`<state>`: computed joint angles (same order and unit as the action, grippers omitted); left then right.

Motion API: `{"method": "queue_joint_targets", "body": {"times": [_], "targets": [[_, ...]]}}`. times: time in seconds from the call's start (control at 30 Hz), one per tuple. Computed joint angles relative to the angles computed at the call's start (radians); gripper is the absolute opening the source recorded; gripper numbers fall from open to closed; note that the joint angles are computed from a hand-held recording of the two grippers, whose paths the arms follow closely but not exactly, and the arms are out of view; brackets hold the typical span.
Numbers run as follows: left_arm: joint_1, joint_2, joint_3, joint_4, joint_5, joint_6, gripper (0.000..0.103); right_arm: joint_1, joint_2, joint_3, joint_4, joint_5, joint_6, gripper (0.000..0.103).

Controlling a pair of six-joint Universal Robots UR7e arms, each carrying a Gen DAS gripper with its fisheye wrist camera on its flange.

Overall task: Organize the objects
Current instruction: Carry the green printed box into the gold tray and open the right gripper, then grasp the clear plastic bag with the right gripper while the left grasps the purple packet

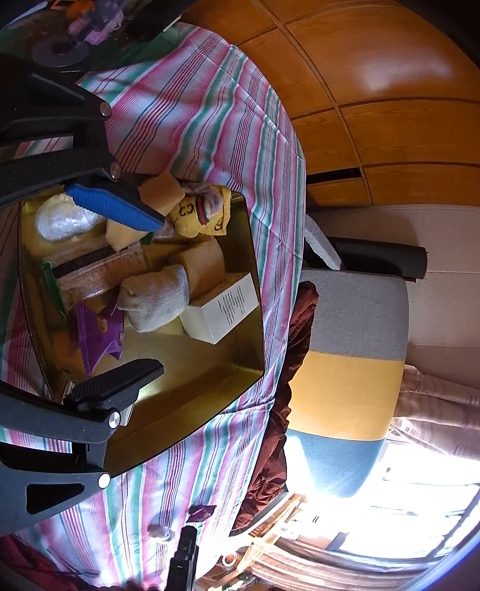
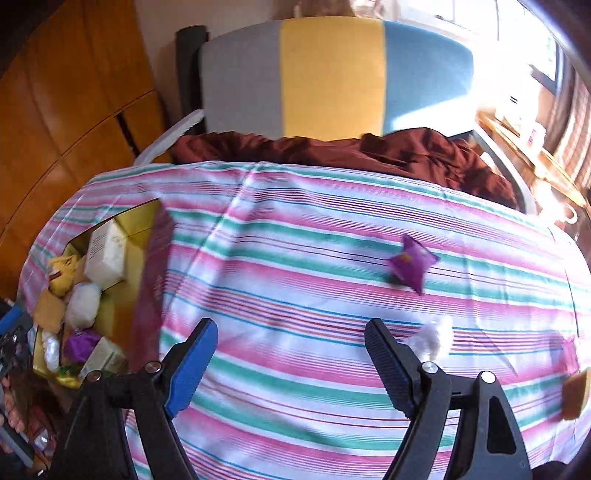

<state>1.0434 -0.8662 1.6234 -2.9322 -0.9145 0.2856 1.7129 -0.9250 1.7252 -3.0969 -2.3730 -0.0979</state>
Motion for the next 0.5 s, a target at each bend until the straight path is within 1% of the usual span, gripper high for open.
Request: {"method": "queue_joint_targets", "body": {"times": [0.1, 0.2, 0.27, 0.33, 0.4, 0.5], "targets": [[-0.008, 0.009, -0.002, 0.016, -0.016, 0.008, 0.072, -0.055, -0.071, 0.047, -0.025, -0.018, 0.087, 0.083], [-0.018, 0.02, -0.008, 0.039, -0.034, 0.012, 0.072, -0.116, -0.129, 0.085, -0.016, 0.012, 0.166, 0.082], [-0.026, 0.032, -0.017, 0.06, -0.047, 0.016, 0.072, -0.148, -0.147, 0.107, -0.016, 0.025, 0.187, 0.067], [-0.035, 0.042, -0.022, 0.071, -0.058, 0.023, 0.072, -0.176, -0.158, 0.125, -0.001, 0.058, 0.217, 0.065], [-0.046, 0.056, -0.033, 0.086, -0.069, 0.031, 0.072, -0.187, -0.151, 0.119, 0.018, 0.054, 0.228, 0.065], [-0.059, 0.081, -0.058, 0.11, -0.092, 0.039, 0.072, -0.189, -0.14, 0.106, 0.005, 0.065, 0.191, 0.065]]}}
